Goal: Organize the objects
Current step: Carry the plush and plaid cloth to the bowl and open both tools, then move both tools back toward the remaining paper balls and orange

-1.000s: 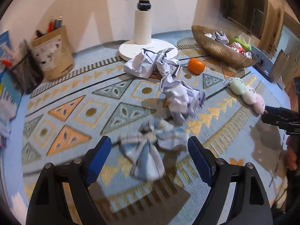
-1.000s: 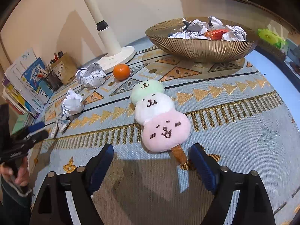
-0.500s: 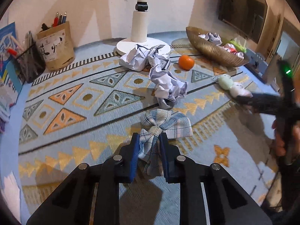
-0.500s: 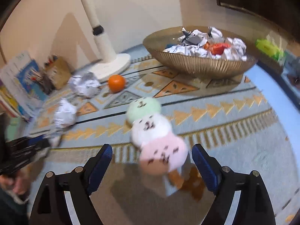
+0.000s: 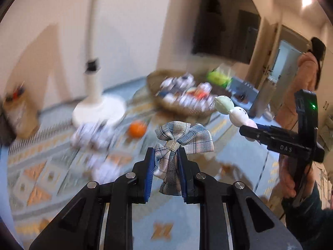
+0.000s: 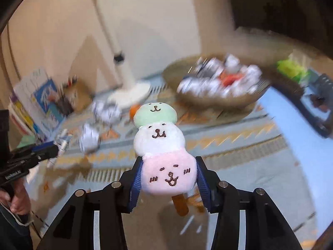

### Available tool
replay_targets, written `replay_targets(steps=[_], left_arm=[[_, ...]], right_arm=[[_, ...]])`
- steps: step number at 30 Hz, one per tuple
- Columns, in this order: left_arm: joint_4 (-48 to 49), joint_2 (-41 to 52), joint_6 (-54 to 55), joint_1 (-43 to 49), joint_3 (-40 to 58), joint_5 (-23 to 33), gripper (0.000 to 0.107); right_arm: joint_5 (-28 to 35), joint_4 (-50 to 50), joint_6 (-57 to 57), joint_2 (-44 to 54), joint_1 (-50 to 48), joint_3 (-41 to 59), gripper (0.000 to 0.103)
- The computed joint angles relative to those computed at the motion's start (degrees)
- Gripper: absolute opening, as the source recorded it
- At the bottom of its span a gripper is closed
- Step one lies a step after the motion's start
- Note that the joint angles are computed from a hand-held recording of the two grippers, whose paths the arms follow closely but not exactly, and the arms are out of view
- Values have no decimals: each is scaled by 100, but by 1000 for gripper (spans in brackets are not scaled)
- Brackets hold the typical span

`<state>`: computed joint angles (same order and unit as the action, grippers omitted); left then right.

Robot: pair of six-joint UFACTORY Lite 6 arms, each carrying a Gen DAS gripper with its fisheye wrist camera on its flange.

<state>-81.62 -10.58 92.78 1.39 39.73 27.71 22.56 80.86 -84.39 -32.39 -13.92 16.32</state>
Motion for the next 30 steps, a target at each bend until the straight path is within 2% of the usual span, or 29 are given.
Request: replay_targets(steps=[3,5,7,9,11,13,14,15,16,17,19,21,23,24,26,27,29,30], left_arm=[[-381,815,-164,-959,1152,-714,19],[-323,1550,-558,-1411,2091,-1029,19],[206,2311,-1299,-1695,3041,-1286,19],[1106,3210,-2374,-1898,4148,-1558,19],[1755,3949,-3209,-1914,5076,-1523,23],[2741,4702,-4362,-1869,6047,-1343,46],[2986,4910,-4676,-1829,6298,-1278,47],[2990,4979,-4749,-1757,6364,-1157,47],[2764,4941,-4583,-1658,6299,-957,47],[2370,4783,-4177,-1565,6041,-862,47],[1562,4216,-3207,-1331,5177,-818,47],[831,3534,-2353,-1106,4269,-814,47],[231,2575,-1572,-648,3206,-540,48],[129,2254,-1398,-439,2878,-430,51],[105,1344,-1195,244,2085,-101,67],[33,839,-1017,725,1654,144,82],[14,158,-768,1525,1079,507,86],[109,-26,-678,1918,929,650,86]], right_arm=[[592,-547,331,-43,-1015,579,47],[631,-612,532,158,-1287,1071,47],[650,-365,421,682,-1532,1665,47],[382,-39,436,1333,-1492,2326,47],[179,152,514,1966,-1414,2937,47],[-65,318,657,2673,-1217,3603,48],[-104,392,712,3047,-1164,3962,51],[-3,554,612,3500,-1161,4392,65],[120,543,595,3887,-1168,4763,73],[105,361,768,4216,-1156,5097,76],[49,6,1137,4526,-1205,5336,76],[394,319,714,4397,-1405,4982,76],[486,393,527,4198,-1536,4593,76],[595,327,542,4049,-1598,4369,76],[917,245,537,3677,-1712,3922,76],[1035,192,532,3398,-1719,3637,77],[1147,108,512,2840,-1601,3101,79],[1143,136,430,2494,-1437,2735,84]])
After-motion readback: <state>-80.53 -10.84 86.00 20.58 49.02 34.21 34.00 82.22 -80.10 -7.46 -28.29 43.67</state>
